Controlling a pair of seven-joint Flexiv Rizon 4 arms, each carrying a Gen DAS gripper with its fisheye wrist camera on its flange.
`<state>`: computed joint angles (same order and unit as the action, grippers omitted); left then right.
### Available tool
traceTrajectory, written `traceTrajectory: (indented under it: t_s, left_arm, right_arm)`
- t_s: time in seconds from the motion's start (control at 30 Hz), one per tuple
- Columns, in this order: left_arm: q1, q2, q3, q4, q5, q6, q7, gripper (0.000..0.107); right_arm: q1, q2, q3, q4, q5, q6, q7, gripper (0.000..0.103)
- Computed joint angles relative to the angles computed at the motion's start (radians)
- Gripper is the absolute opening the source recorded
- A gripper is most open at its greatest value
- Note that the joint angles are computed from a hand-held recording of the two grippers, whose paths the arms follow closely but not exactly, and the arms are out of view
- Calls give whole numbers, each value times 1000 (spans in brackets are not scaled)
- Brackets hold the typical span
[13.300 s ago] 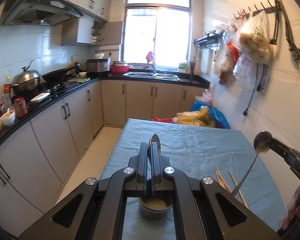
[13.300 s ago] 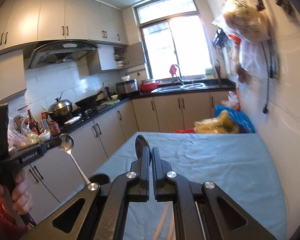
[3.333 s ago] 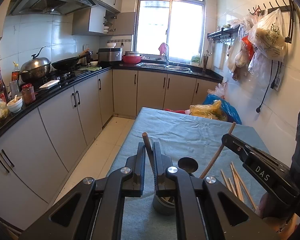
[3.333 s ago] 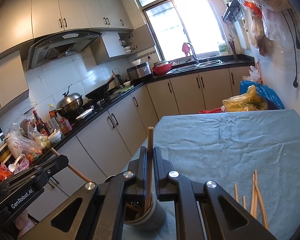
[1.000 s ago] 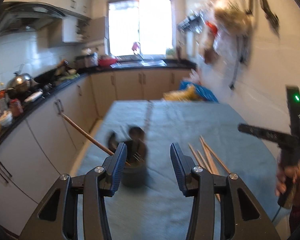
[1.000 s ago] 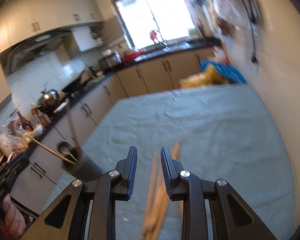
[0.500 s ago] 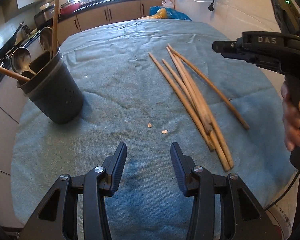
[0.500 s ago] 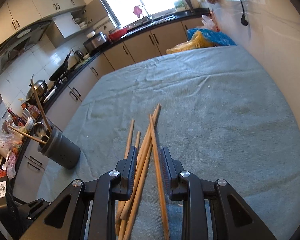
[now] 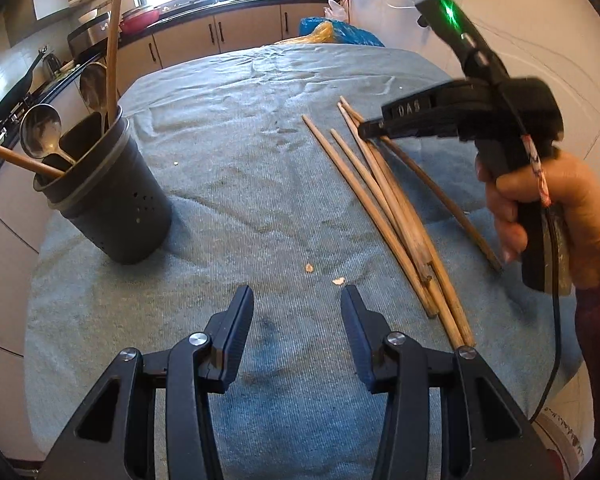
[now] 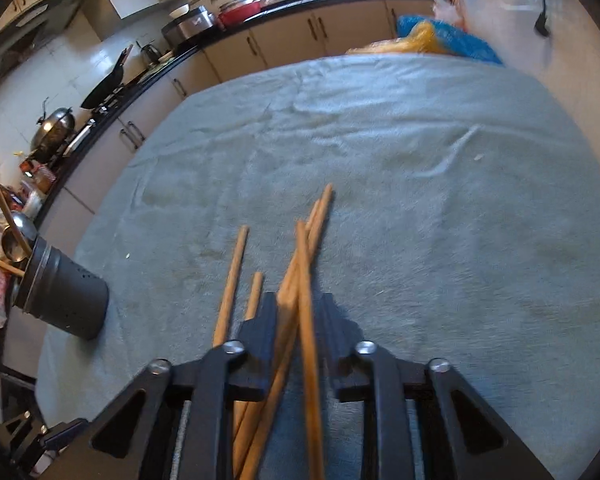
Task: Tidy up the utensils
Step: 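Return the right gripper to the chopstick pile and grasp one chopstick, then grasp another chopstick with the left gripper while the right gripper holds its chopstick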
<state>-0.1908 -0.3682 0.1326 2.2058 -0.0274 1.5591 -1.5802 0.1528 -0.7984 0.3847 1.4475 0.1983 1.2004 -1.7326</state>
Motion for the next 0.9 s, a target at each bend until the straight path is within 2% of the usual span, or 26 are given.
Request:
traceTrajectory:
  t_s: [0.1,0.17,0.27,0.37,0.43,0.5,0.57,0.6,0.77,0.9]
  left_arm:
    - [-10,-7,10,-23,2,-17,-6,44]
    - [-28,-16,31,-50,13,-36,-24,44]
    - [-19,-30,19,-93,9,-65,-33,44]
    - [-8,-58,-3,-156,0,-108,-41,44]
    - [-22,-90,11,-222,4,-156,-67,44]
    - [-10,-125,-2,-283,-5,-190,-80,44]
    - [-27,-166,24,-359,3,-256,-126,44]
    - [-8,-189,4,-398,-13,-291,-128,44]
    - [37,-273,-36,-548,-56,-416,-172,43]
    - [35,-330,-25,-652,-41,-490,-232,36]
  right_arm:
    - [-17,3,16,10,16,16,-19,8]
    - [-39,14,34,29,35,32,-37,7]
    - [-69,36,49,66,71,98,-46,7]
    - [-131,44,105,95,127,174,-66,7]
    - [-173,35,148,104,151,218,-81,7]
    - [-252,0,242,97,179,246,-132,7]
    - [-299,-28,300,88,190,254,-157,7]
    - [-321,-42,327,81,193,254,-172,7]
    - [-373,-84,398,77,187,289,-218,8]
    - [-421,-111,459,74,177,285,-237,8]
